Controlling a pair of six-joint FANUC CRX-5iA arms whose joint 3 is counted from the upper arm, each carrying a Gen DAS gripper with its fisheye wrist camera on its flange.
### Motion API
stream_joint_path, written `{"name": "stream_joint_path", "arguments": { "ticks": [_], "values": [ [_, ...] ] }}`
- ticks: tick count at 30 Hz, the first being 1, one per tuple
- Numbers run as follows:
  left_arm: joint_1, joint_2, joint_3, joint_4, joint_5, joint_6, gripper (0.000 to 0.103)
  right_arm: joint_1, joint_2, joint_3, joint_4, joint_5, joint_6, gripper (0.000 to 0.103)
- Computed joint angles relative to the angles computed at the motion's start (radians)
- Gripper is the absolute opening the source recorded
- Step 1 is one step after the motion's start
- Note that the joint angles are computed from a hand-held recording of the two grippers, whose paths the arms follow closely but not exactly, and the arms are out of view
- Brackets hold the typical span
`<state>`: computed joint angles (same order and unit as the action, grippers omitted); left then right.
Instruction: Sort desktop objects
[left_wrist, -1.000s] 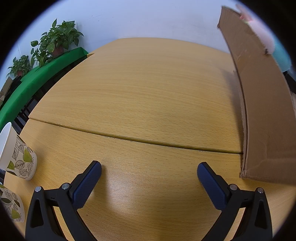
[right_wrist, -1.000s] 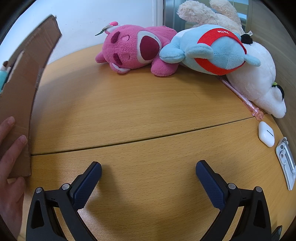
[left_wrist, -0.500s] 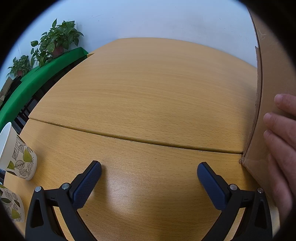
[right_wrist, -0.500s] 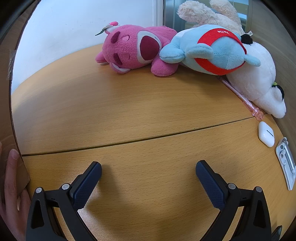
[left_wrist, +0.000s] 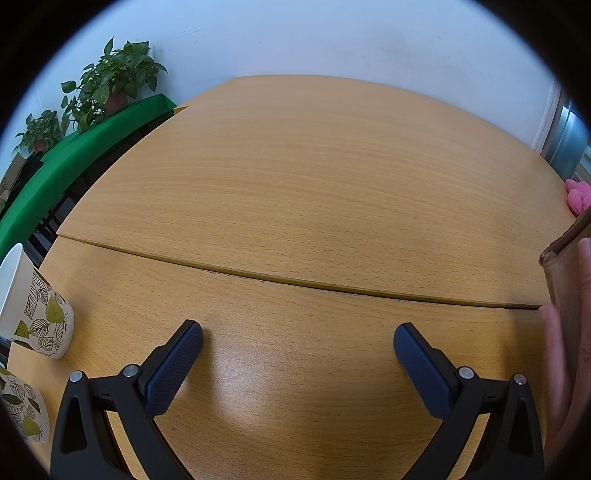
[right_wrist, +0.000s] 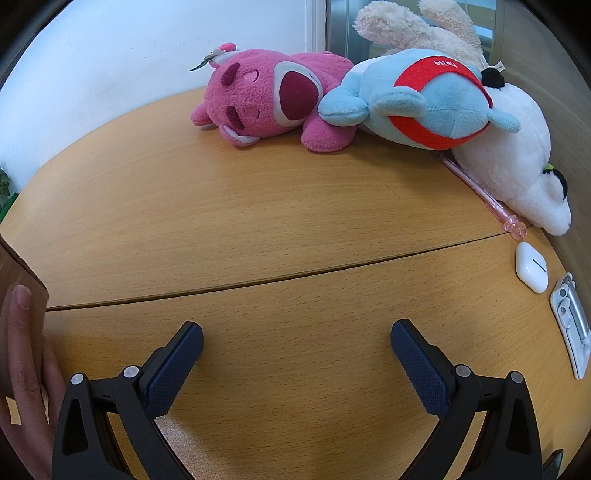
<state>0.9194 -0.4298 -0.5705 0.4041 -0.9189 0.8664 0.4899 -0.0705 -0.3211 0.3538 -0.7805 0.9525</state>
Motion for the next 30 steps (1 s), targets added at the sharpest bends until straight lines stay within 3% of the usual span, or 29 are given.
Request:
{"name": "stream_joint_path", "arguments": {
  "ticks": [30],
  "values": [
    [0.0,0.0,-0.002,0.001,0.001,-0.001,0.103,0.0,-0.01,0.004,-0.004,-0.015,0.005,0.103]
  ]
}}
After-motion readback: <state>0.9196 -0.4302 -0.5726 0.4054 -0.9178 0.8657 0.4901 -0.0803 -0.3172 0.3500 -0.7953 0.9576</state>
